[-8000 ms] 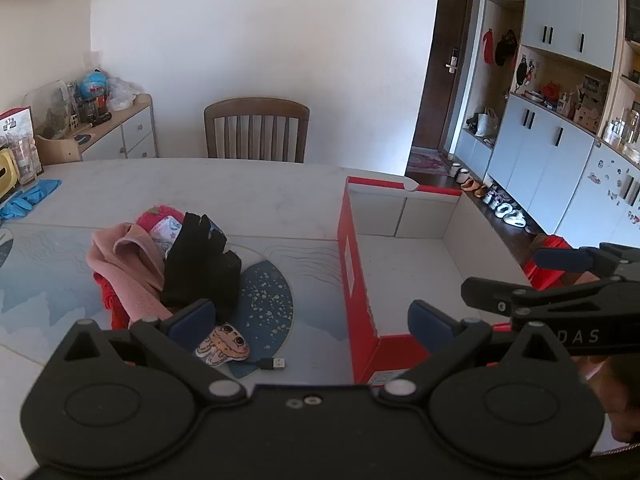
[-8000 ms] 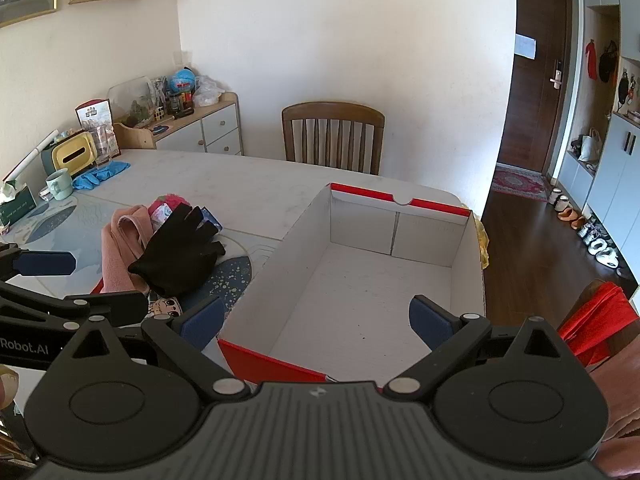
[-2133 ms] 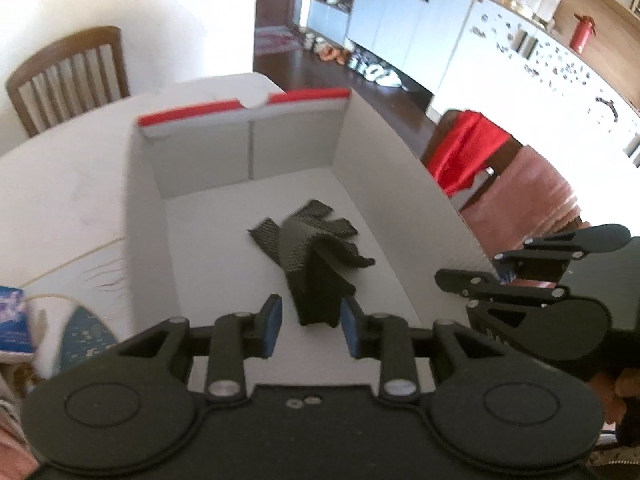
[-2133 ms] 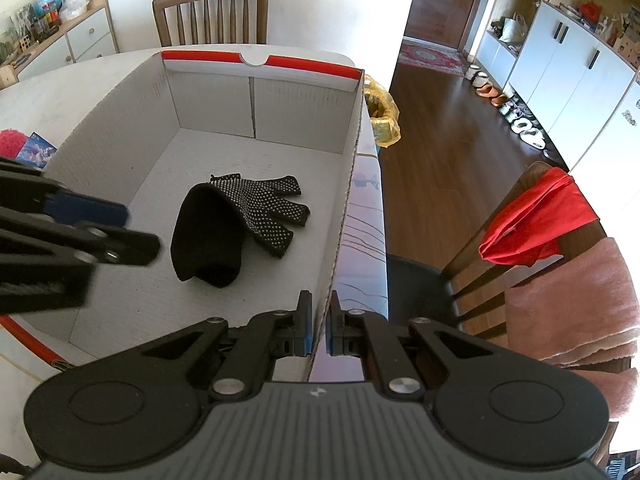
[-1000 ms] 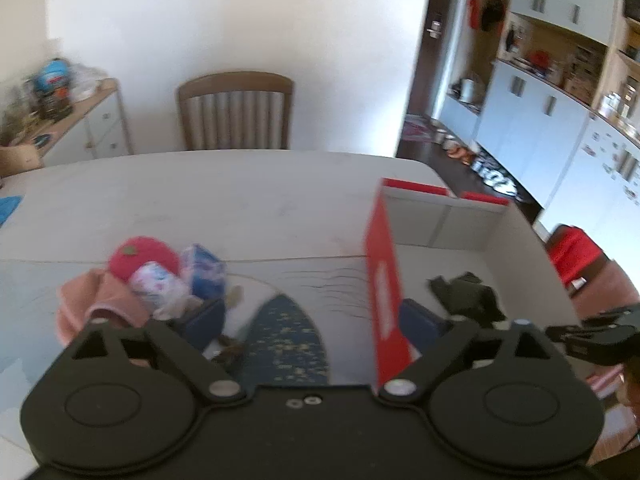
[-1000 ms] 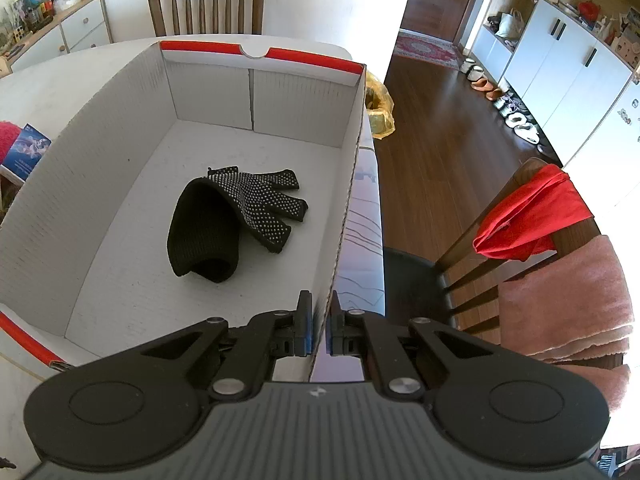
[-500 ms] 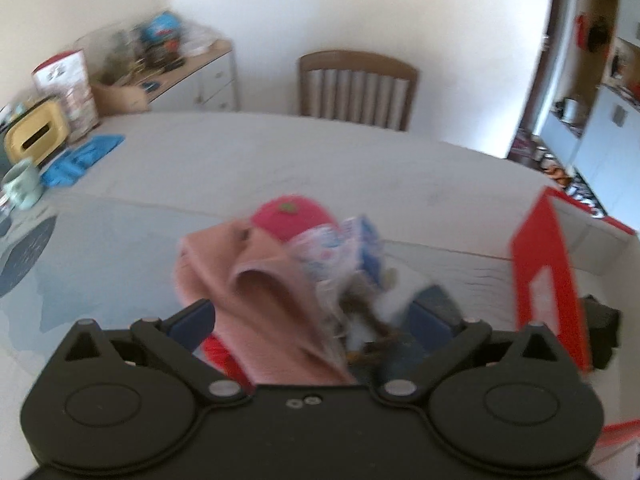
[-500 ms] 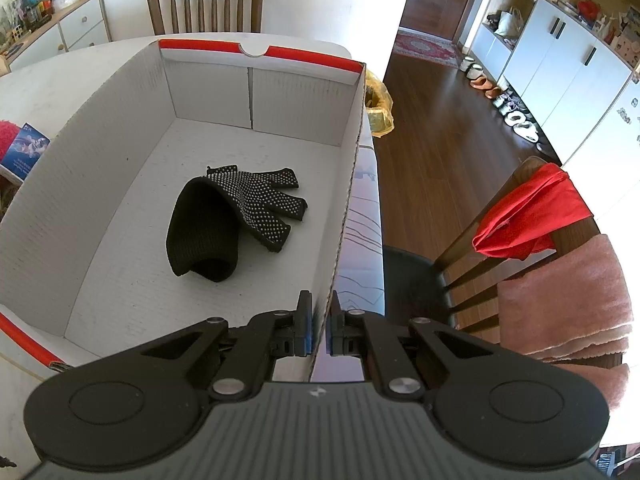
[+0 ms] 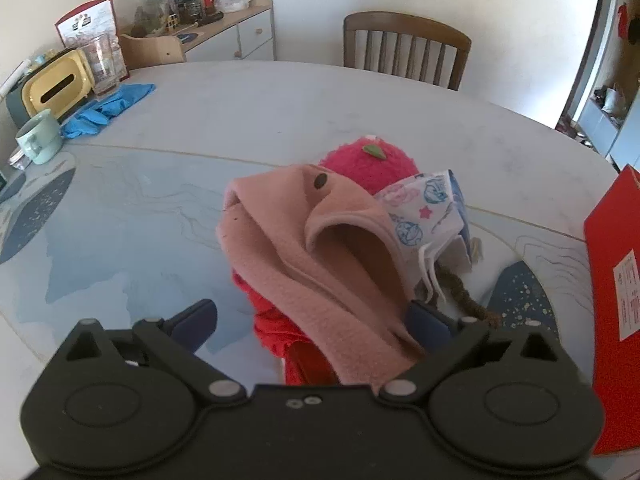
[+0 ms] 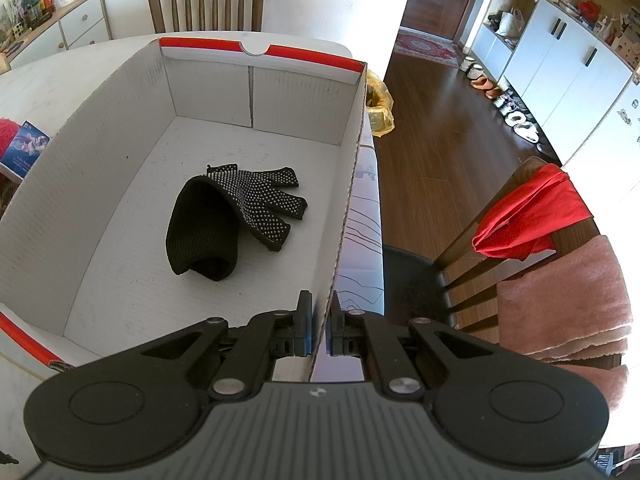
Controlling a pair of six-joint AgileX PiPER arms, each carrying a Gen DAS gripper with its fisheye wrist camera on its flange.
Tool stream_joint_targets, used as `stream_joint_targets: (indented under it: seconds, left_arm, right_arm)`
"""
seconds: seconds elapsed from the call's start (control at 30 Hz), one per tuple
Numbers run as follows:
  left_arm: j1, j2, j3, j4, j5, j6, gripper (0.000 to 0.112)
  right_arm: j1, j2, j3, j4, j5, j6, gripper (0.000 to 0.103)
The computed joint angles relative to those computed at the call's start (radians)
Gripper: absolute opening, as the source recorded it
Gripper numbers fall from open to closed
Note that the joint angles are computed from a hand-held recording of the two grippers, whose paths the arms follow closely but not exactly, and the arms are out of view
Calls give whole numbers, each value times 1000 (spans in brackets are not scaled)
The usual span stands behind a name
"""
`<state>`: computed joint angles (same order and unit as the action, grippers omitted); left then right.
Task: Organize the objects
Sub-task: 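Grasp the pink fleece cloth with the left gripper and lift it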
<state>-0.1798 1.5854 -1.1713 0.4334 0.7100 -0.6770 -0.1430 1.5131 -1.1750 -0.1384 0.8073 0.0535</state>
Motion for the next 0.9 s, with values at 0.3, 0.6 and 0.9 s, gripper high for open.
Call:
stream_joint_targets:
  seconds: [0.3, 0.6, 0.9]
  left_arm:
    - [-26, 2, 0, 70, 8, -57, 46]
    - [-30, -45, -32, 50, 34, -4, 8]
    - [-22, -119, -114, -68, 79, 123, 7]
  right_arm:
    - [0, 1, -1, 1, 2, 1, 6]
    - [-1, -1, 1, 3, 1, 1, 6]
    - [-6, -2, 1, 11, 2, -4, 6]
